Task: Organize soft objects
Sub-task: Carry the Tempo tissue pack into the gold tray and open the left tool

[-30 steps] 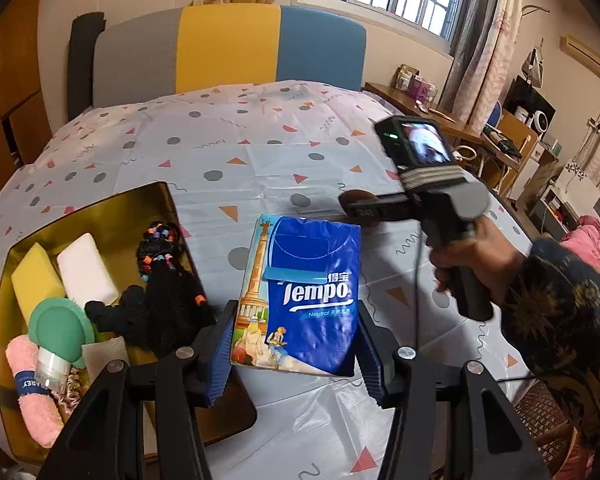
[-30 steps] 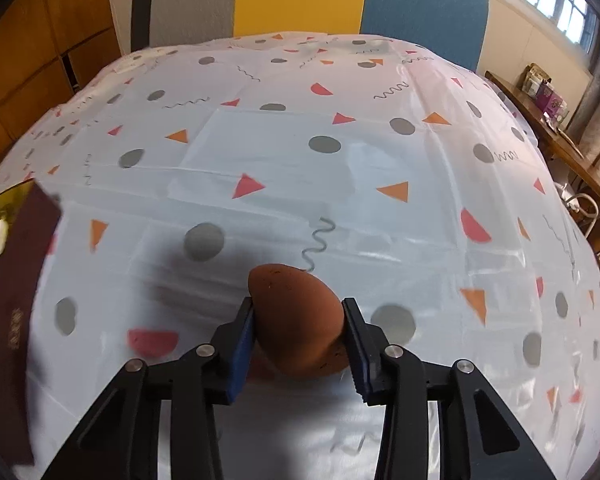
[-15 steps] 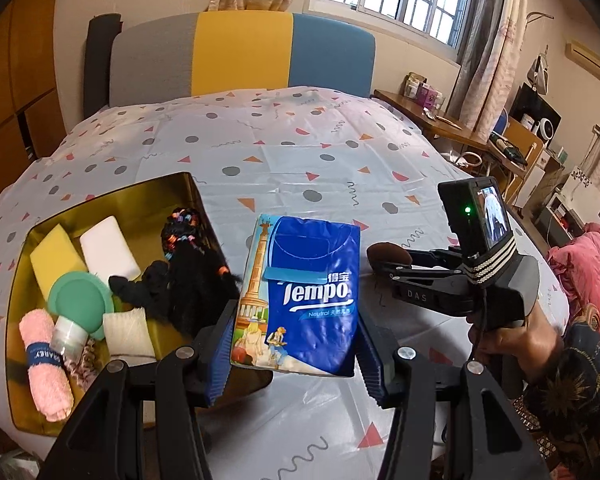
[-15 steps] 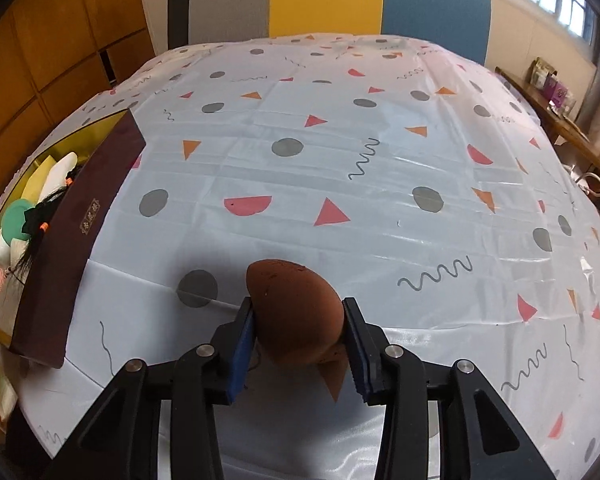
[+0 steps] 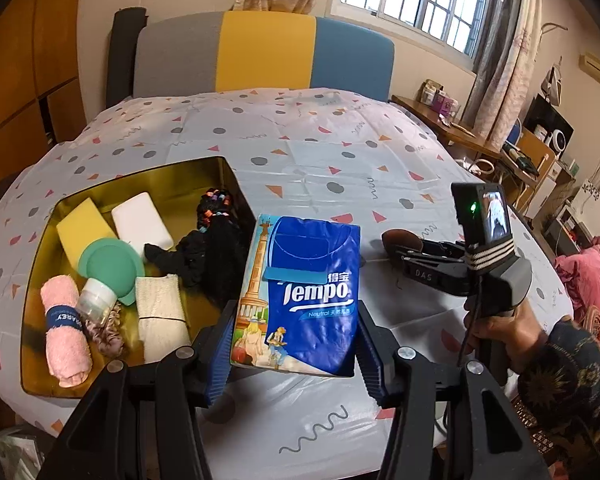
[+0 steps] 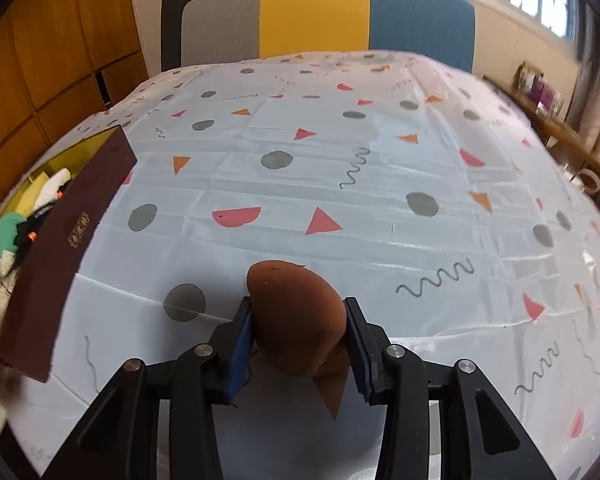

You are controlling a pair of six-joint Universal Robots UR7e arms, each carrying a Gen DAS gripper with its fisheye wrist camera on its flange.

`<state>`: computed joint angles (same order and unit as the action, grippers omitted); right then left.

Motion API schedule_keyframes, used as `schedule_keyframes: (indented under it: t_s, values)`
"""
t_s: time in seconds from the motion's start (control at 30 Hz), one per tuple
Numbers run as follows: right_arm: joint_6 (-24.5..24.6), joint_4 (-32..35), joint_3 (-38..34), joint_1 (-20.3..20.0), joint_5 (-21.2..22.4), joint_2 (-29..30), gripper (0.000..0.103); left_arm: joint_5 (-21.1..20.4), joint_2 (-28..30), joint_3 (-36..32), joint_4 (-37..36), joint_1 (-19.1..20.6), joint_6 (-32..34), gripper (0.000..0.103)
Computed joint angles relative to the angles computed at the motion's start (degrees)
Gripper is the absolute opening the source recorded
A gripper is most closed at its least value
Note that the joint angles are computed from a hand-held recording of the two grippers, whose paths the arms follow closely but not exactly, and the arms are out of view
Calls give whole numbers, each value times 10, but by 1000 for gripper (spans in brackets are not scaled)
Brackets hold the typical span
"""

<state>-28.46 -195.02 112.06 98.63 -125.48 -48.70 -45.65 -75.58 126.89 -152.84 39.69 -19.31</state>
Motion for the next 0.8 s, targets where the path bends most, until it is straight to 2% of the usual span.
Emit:
schedule_keyframes:
  t_s: [0.07, 0.2, 0.37, 0.57, 0.7, 0.8]
  values:
    - [-26, -58, -1, 4, -19, 25, 43, 1, -11, 4, 3, 1, -8, 54]
    - [-51, -109, -7, 12, -46, 51, 43, 15, -43, 16, 11, 2, -18, 54]
    - [-42, -99, -6, 8, -41, 47, 43, 46, -101, 28, 32, 16, -51, 54]
    - [-42, -99, -6, 7, -40, 48, 44, 87, -161, 31, 73, 56, -119, 54]
    - [-39, -98, -6, 7, -41, 48, 44, 75, -175, 31, 75, 80, -137, 54]
    - [-39, -98, -6, 7, -42, 49, 45, 46, -157, 24, 51, 92, -119, 54]
